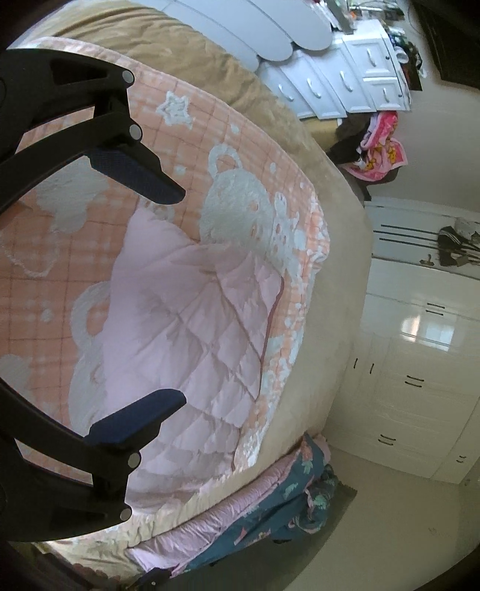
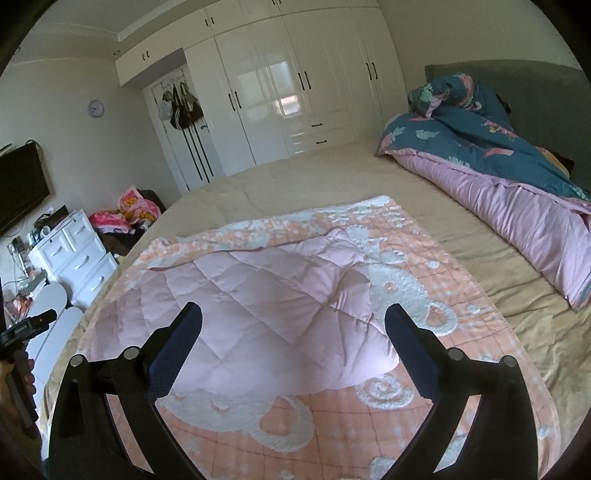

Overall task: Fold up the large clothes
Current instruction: 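Release the edge and hold both tools open above the jacket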

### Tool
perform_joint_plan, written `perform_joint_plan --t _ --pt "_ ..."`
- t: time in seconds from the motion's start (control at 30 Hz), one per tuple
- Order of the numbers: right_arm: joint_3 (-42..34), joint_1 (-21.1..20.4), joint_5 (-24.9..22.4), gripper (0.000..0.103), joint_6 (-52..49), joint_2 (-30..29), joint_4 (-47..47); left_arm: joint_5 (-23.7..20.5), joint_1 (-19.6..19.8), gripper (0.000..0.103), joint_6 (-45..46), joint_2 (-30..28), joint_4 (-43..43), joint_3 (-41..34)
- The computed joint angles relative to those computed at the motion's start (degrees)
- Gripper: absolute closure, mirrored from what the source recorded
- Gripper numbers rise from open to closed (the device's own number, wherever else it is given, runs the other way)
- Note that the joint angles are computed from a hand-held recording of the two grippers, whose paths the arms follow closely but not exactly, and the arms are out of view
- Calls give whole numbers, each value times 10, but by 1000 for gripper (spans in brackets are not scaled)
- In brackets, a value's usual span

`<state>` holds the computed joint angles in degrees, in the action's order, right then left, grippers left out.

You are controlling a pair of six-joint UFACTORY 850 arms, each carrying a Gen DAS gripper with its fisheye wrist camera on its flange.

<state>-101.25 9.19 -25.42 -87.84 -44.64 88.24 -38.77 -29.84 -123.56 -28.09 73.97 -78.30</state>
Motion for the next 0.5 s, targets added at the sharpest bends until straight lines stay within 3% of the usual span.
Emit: perform_joint_plan --t 0.5 --pt "105 -3 -14 4 -115 63 106 -13 -42 9 -30 16 13 30"
